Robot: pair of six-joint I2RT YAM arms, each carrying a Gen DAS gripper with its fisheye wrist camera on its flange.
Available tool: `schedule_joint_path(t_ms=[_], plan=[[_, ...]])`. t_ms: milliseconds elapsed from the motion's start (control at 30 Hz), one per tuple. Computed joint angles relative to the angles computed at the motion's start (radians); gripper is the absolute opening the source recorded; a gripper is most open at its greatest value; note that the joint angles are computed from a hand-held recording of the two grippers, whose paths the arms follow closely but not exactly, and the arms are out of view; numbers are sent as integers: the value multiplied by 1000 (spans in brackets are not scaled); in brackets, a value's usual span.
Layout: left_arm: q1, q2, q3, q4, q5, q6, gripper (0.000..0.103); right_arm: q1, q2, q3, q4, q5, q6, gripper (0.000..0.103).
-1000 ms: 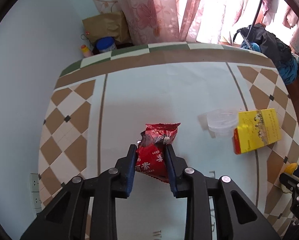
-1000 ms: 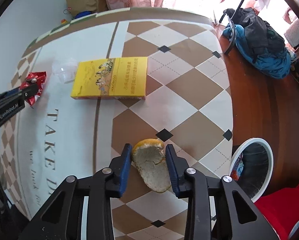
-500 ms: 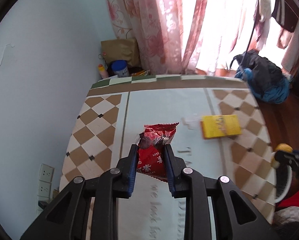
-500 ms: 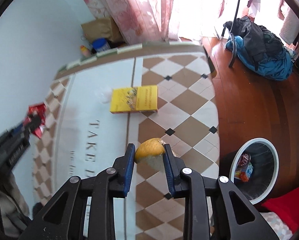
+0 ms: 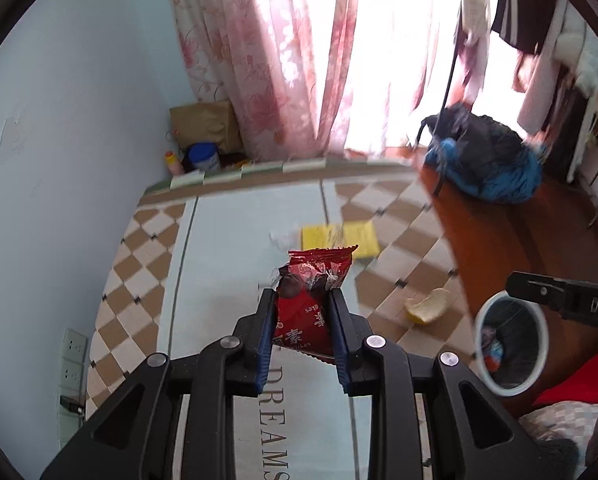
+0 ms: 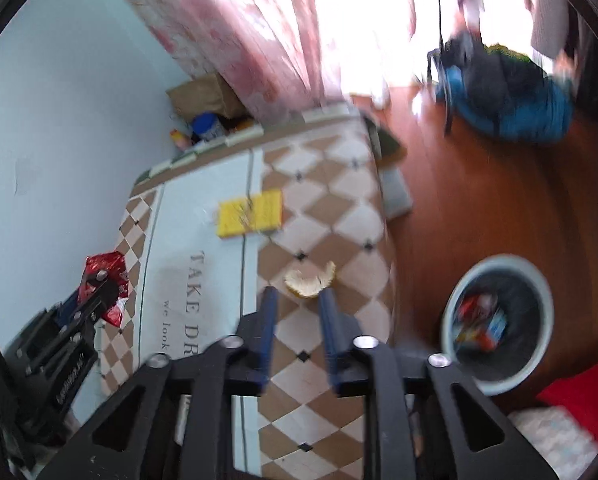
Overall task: Collect trash
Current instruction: 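Carry the bread crust and red wrapper over the bin and release both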
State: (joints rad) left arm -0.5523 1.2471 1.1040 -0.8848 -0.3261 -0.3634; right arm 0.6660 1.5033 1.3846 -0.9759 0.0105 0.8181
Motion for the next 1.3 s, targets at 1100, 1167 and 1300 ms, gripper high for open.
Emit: schedule_joint_path(t_ms=[1100, 1167, 1300], plan=[[-315, 202, 221, -35, -55, -153, 22, -206, -374, -255, -57, 85, -110, 6], [-385, 273, 317, -41, -43, -176, 22, -325, -472, -262, -150, 61, -185, 6], [-483, 465, 510, -43, 4, -209, 22, -623, -593, -317, -238, -21, -386, 6]])
